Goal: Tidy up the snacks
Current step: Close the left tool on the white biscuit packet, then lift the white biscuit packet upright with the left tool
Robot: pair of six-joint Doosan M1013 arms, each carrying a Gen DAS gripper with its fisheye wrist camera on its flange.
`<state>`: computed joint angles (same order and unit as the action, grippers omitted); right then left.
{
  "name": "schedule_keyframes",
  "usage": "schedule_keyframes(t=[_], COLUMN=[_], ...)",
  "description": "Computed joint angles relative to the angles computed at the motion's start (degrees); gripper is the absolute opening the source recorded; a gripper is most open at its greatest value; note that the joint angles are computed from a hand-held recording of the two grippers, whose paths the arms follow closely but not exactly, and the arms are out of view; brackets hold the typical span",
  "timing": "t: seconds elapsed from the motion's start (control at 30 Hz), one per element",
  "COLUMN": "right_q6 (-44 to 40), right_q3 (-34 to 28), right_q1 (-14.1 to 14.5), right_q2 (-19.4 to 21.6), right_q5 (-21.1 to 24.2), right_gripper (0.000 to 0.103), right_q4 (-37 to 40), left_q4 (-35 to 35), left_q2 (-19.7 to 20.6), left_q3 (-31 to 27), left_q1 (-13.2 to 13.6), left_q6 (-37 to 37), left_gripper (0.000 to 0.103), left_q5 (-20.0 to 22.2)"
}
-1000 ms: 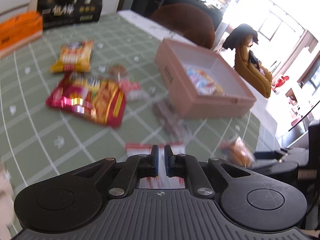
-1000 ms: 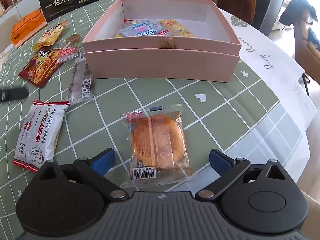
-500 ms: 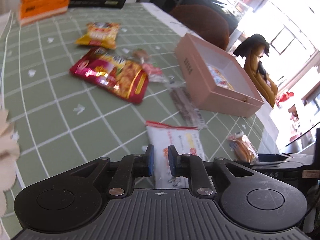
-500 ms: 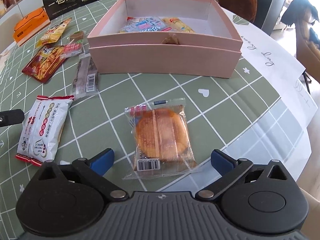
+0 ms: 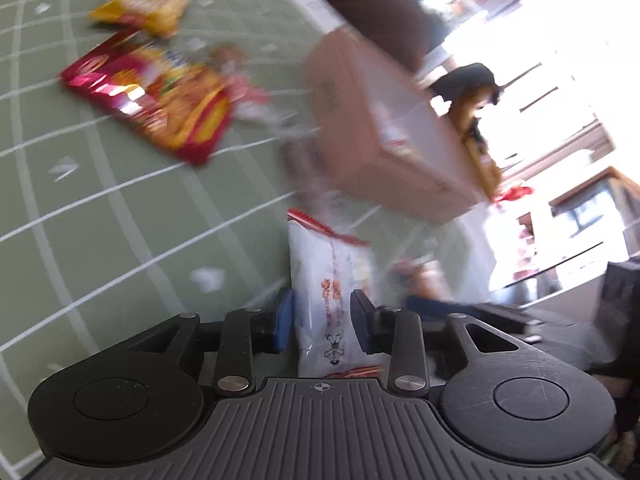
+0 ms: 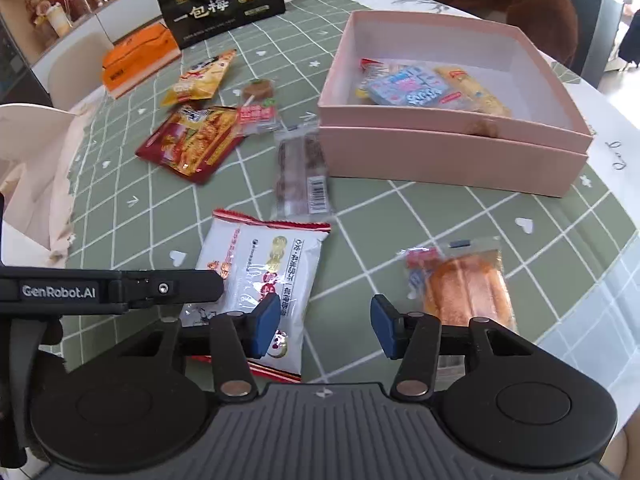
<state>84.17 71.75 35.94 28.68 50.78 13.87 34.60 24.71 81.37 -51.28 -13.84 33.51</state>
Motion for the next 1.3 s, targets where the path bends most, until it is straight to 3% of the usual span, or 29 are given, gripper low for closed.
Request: schedule_keyframes(t=[0.07, 0.17, 0.33, 0.67, 0.8, 1.0, 1.3], right_q6=[1.61, 2.15, 4.94, 5.83, 4.80, 4.18, 5.29], right_q3=[0.29, 2.01, 2.18, 3.42, 3.45, 3.85, 4.26], right_q1=[0.13, -0.18, -0.63, -0.93, -0.57, -0.05, -0.48], right_q2=[-0.48, -1.98, -1.73, -2.48, -2.37, -2.30, -2.53], right_q5=[-0.60, -2.91, -2.34, -2.94, -3.38, -4.82, -5.06], right_gripper=[0.048, 0.048, 0.048, 0.053, 0.057, 0.063, 0.063], right_q4=[-3.17, -5.40, -8.05, -8.63, -8.63, -10.12, -10.70], left_q4=[1.46, -1.49, -5.81, -6.03, -5.82, -3.74, -6.54], left_q2=[0.21, 2.06, 3.79, 3.49, 2.67, 1.88, 3.41], left_q3=[-0.98, -5.23, -8.22, -7.10, -4.56, -1.09, -2.52], left_q1=[-0.04, -0.24, -0.06, -0.18, 0.09, 0.81, 1.58], left_q6=[0.98, 8.23, 13.11, 12.25, 8.82, 2.05, 7.23], left_gripper=[0.036, 0.036, 0.036, 0.036, 0.036, 0.035, 0.037], left_q5=[-1.98, 3.35, 7.51, 10.00, 7.07, -1.34, -5.82])
